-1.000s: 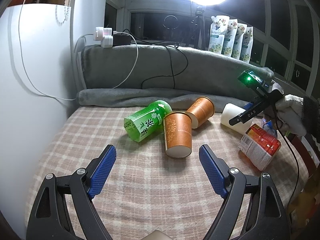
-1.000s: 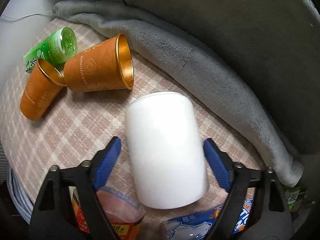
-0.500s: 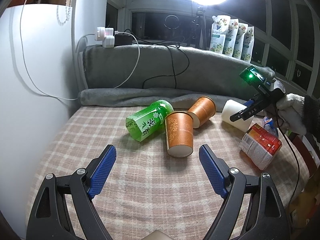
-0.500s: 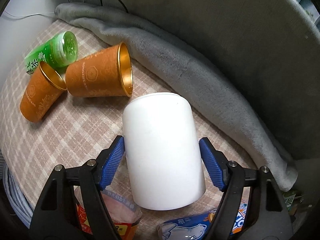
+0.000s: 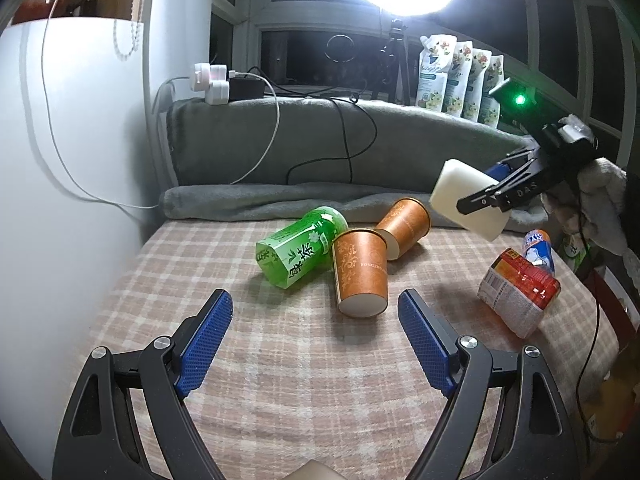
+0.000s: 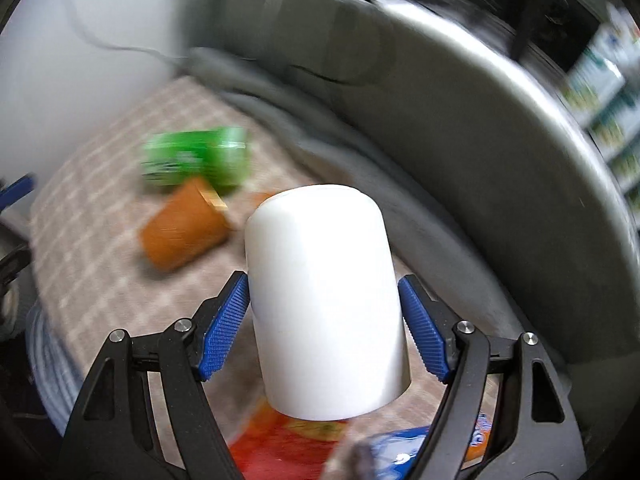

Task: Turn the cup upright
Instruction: 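Lift the white cup with the right gripper and rotate it rim-up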

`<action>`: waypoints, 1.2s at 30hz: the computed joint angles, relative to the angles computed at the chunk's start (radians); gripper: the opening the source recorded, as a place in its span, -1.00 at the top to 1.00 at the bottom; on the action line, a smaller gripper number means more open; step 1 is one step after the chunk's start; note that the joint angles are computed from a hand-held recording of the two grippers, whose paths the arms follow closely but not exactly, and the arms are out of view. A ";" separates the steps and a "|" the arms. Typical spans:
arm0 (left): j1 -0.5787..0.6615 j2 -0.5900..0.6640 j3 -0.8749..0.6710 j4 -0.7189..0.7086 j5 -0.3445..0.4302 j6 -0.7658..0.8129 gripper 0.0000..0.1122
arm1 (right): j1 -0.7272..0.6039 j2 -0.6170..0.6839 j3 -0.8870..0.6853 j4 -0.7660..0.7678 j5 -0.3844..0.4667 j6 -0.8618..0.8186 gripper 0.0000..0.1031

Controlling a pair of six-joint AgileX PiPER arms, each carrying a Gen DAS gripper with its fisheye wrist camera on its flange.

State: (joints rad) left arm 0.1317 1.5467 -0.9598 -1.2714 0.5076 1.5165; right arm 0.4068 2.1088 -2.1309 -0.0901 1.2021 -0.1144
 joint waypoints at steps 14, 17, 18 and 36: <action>0.059 -0.003 -0.015 0.106 0.087 -0.026 -0.52 | 0.243 -0.056 0.284 0.053 -0.121 -0.087 -0.52; 0.075 0.027 -0.052 0.191 0.165 -0.080 -0.52 | 0.251 -0.033 0.299 0.080 -0.131 -0.103 -0.53; 0.078 0.036 -0.064 0.216 0.193 -0.095 -0.52 | 0.249 -0.028 0.306 0.094 -0.133 -0.113 -0.53; -0.008 0.102 -0.227 0.493 0.399 -0.070 -0.49 | 0.158 -0.232 0.581 0.287 -0.352 -0.153 -0.54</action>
State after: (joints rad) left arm 0.1236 1.6489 -1.1868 -0.7785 0.9063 1.4470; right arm 0.5650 1.8764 -1.5502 0.1969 0.8499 -0.2674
